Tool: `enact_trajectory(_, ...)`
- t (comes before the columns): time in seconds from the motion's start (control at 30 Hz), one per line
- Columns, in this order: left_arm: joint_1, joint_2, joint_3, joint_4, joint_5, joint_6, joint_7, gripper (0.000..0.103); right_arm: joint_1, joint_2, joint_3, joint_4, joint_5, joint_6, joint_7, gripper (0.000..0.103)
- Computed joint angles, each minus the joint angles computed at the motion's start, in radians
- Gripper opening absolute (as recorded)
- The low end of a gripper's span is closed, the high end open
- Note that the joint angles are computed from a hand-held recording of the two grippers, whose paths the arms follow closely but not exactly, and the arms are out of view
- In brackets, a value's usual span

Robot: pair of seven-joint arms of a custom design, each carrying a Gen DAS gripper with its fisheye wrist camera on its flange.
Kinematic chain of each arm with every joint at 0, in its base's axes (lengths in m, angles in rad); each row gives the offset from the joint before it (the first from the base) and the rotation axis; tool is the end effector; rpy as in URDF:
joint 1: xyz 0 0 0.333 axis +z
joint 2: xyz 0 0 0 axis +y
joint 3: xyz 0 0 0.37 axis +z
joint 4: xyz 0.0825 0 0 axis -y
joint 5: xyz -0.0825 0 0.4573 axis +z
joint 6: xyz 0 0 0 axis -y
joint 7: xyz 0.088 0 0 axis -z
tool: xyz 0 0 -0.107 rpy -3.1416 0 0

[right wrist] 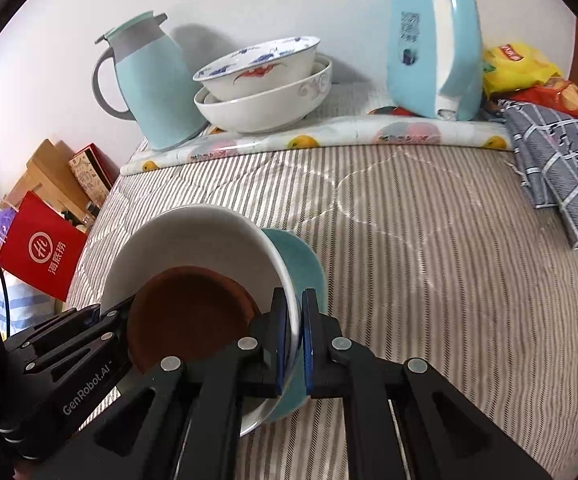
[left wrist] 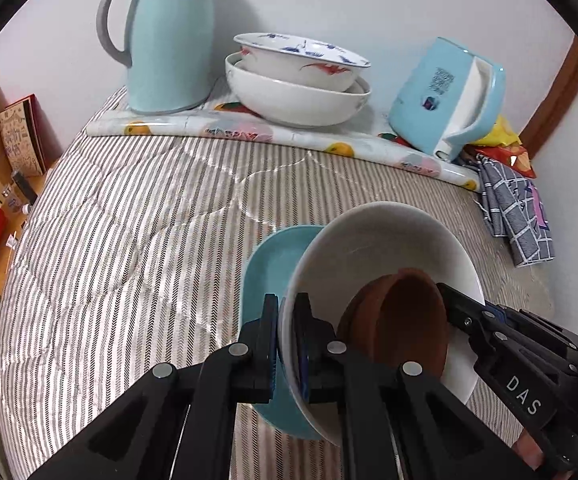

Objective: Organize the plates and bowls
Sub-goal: 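Carry the white bowl with both tools onto the teal plate stack and open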

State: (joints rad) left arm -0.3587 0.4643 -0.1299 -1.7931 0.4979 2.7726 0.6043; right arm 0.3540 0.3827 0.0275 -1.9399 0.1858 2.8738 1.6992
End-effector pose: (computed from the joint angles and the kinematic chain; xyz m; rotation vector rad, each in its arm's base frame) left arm 0.6769 -0.3703 0.3508 -2.0534 1.8789 -0.7133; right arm 0.6870 0.2626 0.3476 -1.9157 1.7632 -0.2479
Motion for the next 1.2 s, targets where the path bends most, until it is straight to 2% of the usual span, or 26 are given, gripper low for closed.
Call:
enact_trajectory(0.27, 0.023, 0.039, -0.022, 0.024, -0.054, -0.003, 0.051, 0.009, 0.000, 0.040, -0.006, 0.048, -0.009, -0.061, 0.005, 0.007)
enact_trajectory(0.53, 0.028, 0.052, -0.025, 0.036, -0.083, 0.009, 0.083, 0.010, -0.014, 0.056, 0.004, 0.070, 0.009, -0.074, -0.010, 0.007)
enact_trajectory(0.77, 0.068, 0.052, -0.064, 0.023, -0.165, 0.023, 0.142, 0.013, -0.010, 0.055, -0.001, 0.073, 0.001, -0.084, -0.014, 0.010)
enact_trajectory(0.87, 0.057, 0.047, -0.056, 0.020, -0.170, 0.013, 0.147, 0.013, -0.019, 0.047, 0.008, 0.065, 0.013, -0.083, -0.021, 0.011)
enact_trajectory(1.07, 0.041, 0.015, -0.039, -0.013, -0.159, 0.022, 0.127, 0.016, 0.007, 0.015, -0.015, 0.027, -0.028, -0.069, 0.002, 0.011)
enact_trajectory(1.2, 0.015, -0.021, -0.012, -0.041, -0.113, 0.017, 0.079, 0.018, 0.022, -0.017, -0.030, -0.010, -0.063, -0.051, 0.027, 0.017)
